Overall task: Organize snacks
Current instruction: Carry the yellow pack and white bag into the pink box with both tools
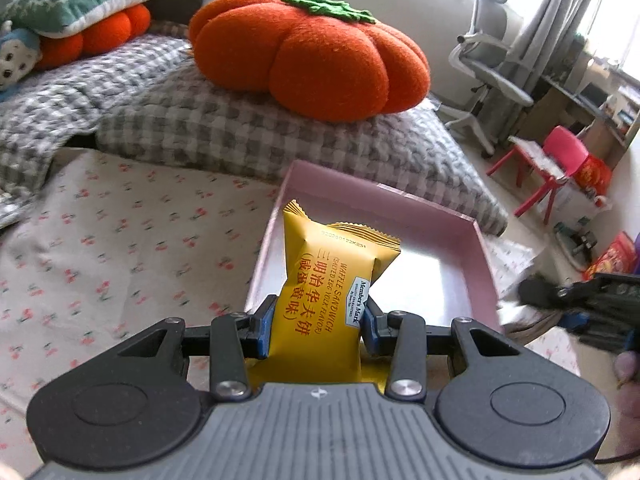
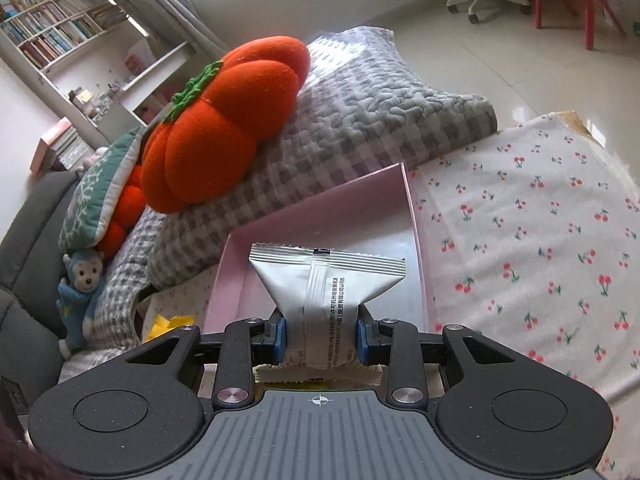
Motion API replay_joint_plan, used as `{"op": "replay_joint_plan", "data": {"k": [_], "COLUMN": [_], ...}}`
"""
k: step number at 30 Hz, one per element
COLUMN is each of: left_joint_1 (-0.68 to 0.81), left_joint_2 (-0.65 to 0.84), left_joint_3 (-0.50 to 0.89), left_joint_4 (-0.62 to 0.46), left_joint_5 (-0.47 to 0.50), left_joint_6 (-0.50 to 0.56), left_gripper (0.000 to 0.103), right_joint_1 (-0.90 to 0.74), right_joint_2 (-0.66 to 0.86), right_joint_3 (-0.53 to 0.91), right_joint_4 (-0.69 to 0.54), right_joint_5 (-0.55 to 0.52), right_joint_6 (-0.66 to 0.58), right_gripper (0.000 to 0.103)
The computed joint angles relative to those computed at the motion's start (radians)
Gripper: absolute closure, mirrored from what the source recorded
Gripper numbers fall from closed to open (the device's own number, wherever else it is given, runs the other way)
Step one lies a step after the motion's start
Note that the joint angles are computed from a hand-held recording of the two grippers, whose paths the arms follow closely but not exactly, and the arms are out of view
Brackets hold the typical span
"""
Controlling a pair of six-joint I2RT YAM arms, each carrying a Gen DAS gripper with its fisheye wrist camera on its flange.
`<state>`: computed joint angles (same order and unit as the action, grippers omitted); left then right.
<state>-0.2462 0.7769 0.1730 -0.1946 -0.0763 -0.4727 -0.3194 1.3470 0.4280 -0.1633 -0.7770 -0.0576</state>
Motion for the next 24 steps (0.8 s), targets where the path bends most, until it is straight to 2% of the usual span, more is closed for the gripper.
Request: {"op": "replay_joint_plan", "data": {"k": [2,7,9,14,19,24], "left_joint_1": [-0.029,-0.074,-0.076,-0.051,-0.040,-0.044], "left_joint_2": [0.092,0.396,0.518,0.632,0.594,0.592], "left_joint_3": [0.001,-0.017,0.006,0.029,0.022,0.008], "left_joint_4": [0.105,0.492,0.563,0.583,0.545,0.572], "left_joint_5": [-0.025,-0.053,-0.062,-0.052,-0.035,-0.041], "left_joint_6": [0.010,0.093,0.099,0.082,0.087,0.109], "left_gripper": [0.065,0.065,0.065,0.065,0.063,0.054], "right_joint_1": [0.013,0.063,0.089,0.135,0.175,0.182], "right_joint_2": [0.043,0.209,0.254,0.326,0.335,0.306], "right_joint_3": [0.005,0.056,0.066,0.091,0.088,0.082], "right_joint_4": [0.052,0.155,0.198,0.214,0.216,0.191], "right_joint_5": [0.004,0.010,0.025,0.062,0.121,0.129], "right_joint_6": [0.024,0.094,0.113,0.089,0.095,0.102], "right_gripper": [0.072,0.072,0.072,0.071,0.070,0.065]}}
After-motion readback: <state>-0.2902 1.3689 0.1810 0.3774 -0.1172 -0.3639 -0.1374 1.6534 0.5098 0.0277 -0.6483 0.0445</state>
